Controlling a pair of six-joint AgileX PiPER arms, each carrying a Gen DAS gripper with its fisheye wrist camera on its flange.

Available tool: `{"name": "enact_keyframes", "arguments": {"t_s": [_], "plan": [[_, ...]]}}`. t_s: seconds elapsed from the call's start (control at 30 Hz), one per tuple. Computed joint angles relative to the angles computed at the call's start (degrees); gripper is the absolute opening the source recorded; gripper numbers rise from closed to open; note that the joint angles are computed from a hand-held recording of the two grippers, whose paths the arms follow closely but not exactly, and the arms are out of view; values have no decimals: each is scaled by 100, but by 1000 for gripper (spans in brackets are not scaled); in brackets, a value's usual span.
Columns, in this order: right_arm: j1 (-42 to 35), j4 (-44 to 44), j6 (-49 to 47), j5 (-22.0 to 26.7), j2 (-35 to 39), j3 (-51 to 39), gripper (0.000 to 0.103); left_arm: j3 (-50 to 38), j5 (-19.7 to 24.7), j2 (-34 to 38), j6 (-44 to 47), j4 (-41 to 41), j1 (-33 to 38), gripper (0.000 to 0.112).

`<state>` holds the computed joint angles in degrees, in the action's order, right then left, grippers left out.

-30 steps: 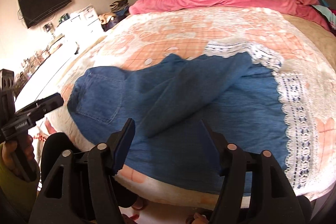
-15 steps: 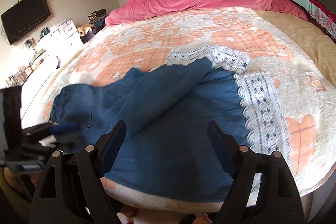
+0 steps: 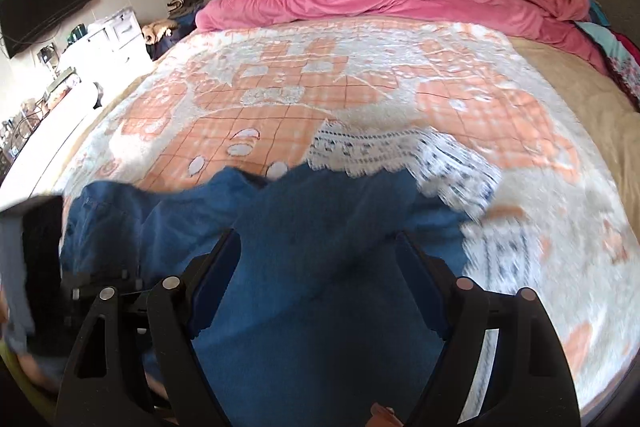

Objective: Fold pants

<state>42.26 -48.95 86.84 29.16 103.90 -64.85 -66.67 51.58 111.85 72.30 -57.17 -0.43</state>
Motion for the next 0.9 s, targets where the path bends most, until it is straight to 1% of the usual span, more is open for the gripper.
{"name": "enact_keyframes", "arguments": {"t_s": [0.03,0.1,0.13,0.23,0.33,0.4,0.43,0.47,0.5,0.57,0.6,0.63,0.67,0.7,0.77,0.83,0.9], "plan": [[-87,197,-257,16,134,-186,79,72,-63,-9,165,-98,-26,15],[-335,822,-1066,121,618,-857,79,122,-188,2,234,-148,-104,1],[-440,1126,-1452,181,847,-1179,78,116,-154,47,226,-168,-131,0],[-615,1642,-2171,631,1482,-2137,77,281,-171,-51,467,-315,-198,0],[-797,2124,-2872,1294,2286,-3384,68,417,-71,-163,729,-476,-218,0],[-926,2496,-3243,1548,2676,-3977,66,502,-92,-227,838,-518,-255,0],[-988,2635,-3378,1802,2939,-4387,66,550,-99,-254,891,-544,-277,0],[-1024,2726,-3473,1928,3092,-4618,65,593,-124,-271,937,-574,-301,0],[-1048,2771,-3531,2052,3240,-4832,61,624,-170,-285,986,-598,-332,0],[-1061,2714,-3584,2311,3484,-5154,42,777,-303,-420,1104,-652,-368,0],[-1076,2670,-3549,2207,3449,-5042,38,809,-366,-456,1150,-683,-396,0],[-1103,2613,-3441,1963,3317,-4757,26,874,-440,-530,1236,-727,-386,0],[-1149,2576,-3311,1568,3083,-4305,10,919,-505,-584,1298,-769,-383,0],[-1161,2484,-3154,1370,2915,-4019,10,939,-546,-616,1344,-799,-370,0],[-1133,1976,-2555,954,2462,-3289,9,951,-571,-624,1368,-835,-338,0],[-1145,1658,-2087,625,2059,-2679,9,934,-642,-559,1318,-806,-351,0],[-1201,1352,-1482,108,1512,-1885,8,956,-667,-518,1219,-740,-358,0]]}}
